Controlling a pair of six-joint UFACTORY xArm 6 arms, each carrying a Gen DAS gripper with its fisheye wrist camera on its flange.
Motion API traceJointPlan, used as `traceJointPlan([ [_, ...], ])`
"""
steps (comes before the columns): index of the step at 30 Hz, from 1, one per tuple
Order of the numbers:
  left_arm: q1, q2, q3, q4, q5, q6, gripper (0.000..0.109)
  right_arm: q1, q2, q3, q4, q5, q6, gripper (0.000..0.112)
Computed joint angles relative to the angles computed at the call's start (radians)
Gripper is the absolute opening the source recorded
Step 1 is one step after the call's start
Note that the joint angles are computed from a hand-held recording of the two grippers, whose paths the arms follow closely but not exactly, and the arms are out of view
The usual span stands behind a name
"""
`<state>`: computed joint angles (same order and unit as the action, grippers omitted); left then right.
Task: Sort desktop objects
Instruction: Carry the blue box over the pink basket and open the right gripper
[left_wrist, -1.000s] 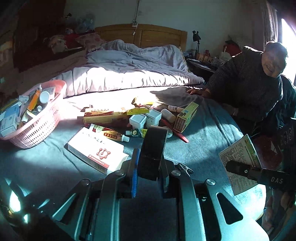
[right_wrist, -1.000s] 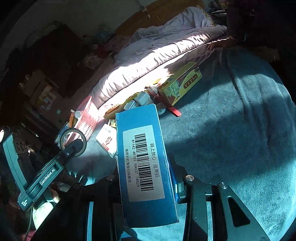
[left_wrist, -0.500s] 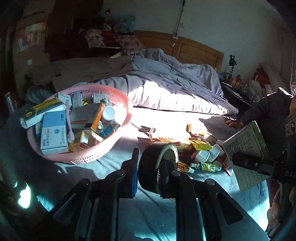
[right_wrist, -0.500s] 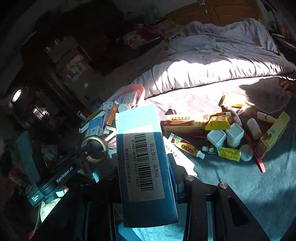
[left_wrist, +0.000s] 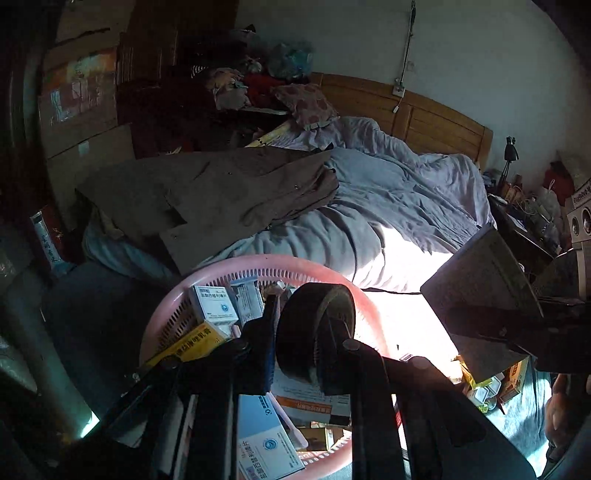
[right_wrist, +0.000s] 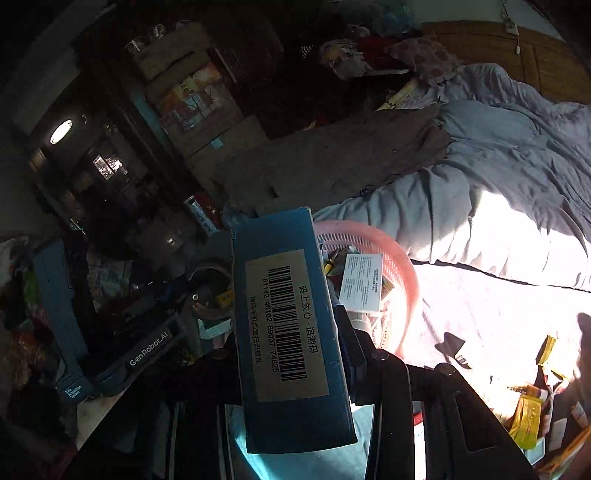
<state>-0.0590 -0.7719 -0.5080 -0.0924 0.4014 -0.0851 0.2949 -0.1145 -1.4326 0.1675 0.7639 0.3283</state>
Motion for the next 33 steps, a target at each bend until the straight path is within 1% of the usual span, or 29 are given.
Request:
traceJointPlan([
  [3,0.021,0.072,-0.048,0.043,-0.023,0.005,0.018,-0.012,0.137,-0.163,-0.019,0.068,0.011,0.035],
  [6,0.026,0.129,-0.069,0.063,-0.056,0.014,0.018,-0.022,0.238,-0.278,-0.018,0.104,0.019,0.035],
  [10,0.032,0.189,-0.075,0.025,-0.086,0.035,0.018,-0.035,0.320,-0.359,-0.014,0.118,0.024,0.035],
  [14,0.038,0.240,-0.073,0.029,-0.115,0.039,0.018,-0.047,0.403,-0.436,-0.017,0.123,0.039,0.036],
  [17,0.042,0.252,-0.059,0.030,-0.140,0.033,0.018,-0.046,0.493,-0.540,-0.016,0.144,0.036,0.036],
  [19,0.049,0.263,-0.054,0.053,-0.148,0.009,0.018,-0.043,0.568,-0.635,-0.012,0.170,0.032,0.036],
  [21,0.060,0.273,-0.054,0.086,-0.153,-0.021,0.018,-0.040,0.629,-0.715,0.001,0.175,0.023,0.038],
  [22,0.065,0.274,-0.052,0.101,-0.157,-0.037,0.020,-0.039,0.674,-0.780,0.014,0.191,0.017,0.039],
  [24,0.079,0.275,-0.054,0.136,-0.158,-0.081,0.044,-0.036,0.770,-0.936,0.016,0.243,0.017,0.043],
  [25,0.087,0.274,-0.057,0.158,-0.154,-0.105,0.070,-0.033,0.791,-0.975,-0.001,0.253,0.018,0.051],
  [26,0.092,0.261,-0.047,0.161,-0.167,-0.105,0.082,-0.031,0.802,-0.992,-0.008,0.234,0.016,0.059],
  [27,0.101,0.245,-0.033,0.180,-0.192,-0.115,0.082,-0.028,0.789,-0.968,-0.010,0.193,0.012,0.060],
  [29,0.114,0.212,-0.013,0.234,-0.208,-0.160,0.082,-0.022,0.722,-0.862,-0.021,0.126,0.015,0.060],
  [30,0.115,0.197,-0.008,0.222,-0.203,-0.158,0.082,-0.021,0.703,-0.829,-0.026,0.092,0.019,0.061],
  [31,0.114,0.180,-0.002,0.205,-0.197,-0.149,0.083,-0.019,0.656,-0.755,-0.027,0.050,0.024,0.062],
  [33,0.118,0.133,0.019,0.216,-0.189,-0.167,0.083,-0.016,0.599,-0.663,0.009,-0.018,0.009,0.065],
])
